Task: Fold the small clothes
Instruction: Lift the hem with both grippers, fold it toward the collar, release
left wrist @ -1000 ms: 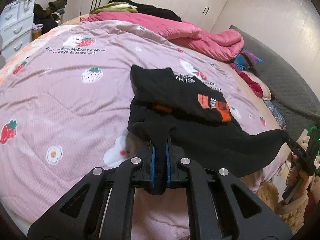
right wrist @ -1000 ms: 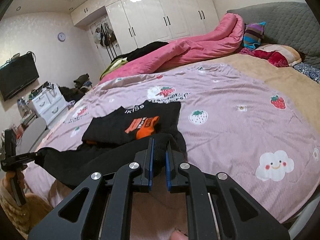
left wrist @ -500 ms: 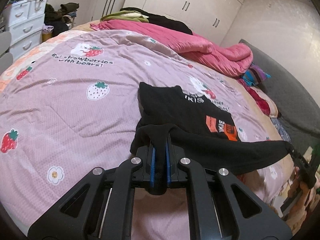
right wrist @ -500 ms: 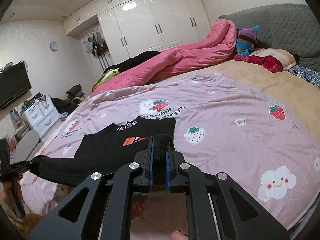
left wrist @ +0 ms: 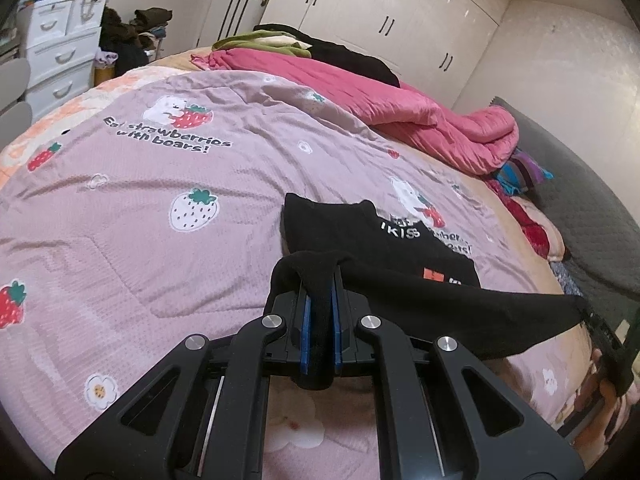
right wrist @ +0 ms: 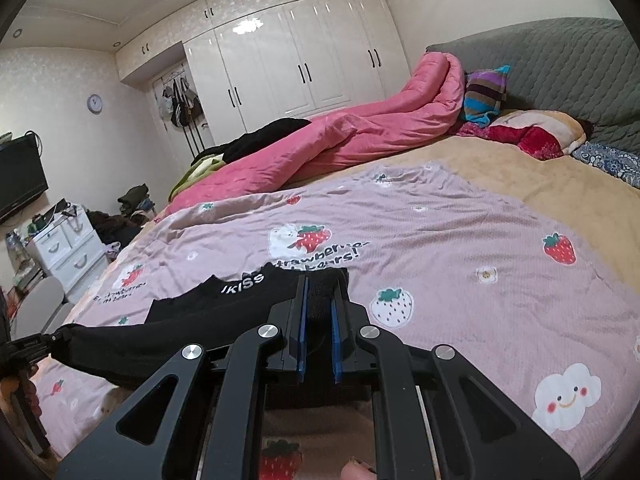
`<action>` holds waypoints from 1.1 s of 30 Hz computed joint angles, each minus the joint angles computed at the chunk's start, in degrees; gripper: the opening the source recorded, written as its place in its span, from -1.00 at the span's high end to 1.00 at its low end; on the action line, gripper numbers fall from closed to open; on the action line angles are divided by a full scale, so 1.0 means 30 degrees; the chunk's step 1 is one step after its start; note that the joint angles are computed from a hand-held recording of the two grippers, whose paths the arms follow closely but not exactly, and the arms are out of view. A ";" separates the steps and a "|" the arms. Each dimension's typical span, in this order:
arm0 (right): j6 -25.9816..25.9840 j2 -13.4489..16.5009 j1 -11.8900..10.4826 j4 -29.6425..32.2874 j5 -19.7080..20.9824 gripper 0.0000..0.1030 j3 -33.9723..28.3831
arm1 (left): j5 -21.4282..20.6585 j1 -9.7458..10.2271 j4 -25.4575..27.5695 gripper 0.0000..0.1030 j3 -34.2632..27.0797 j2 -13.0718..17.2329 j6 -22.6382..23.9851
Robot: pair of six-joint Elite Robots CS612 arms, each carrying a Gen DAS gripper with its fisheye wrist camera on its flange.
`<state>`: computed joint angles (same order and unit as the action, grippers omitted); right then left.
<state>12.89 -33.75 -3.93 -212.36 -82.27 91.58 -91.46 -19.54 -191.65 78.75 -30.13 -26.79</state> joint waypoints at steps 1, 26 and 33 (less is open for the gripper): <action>-0.0007 0.0051 0.0025 0.0134 -0.0076 0.83 -0.0153 | -0.0036 0.0024 0.0084 0.95 -0.0138 0.0056 -0.0101; 0.0562 0.2359 0.0378 0.4554 -0.1192 0.83 -0.5591 | 0.0779 0.0331 0.4207 0.95 -0.5613 0.2579 0.0044; 0.0032 0.3202 0.0514 0.5961 -0.1999 0.83 -0.6811 | 0.1085 0.0281 0.5711 0.95 -0.7213 0.3493 0.0442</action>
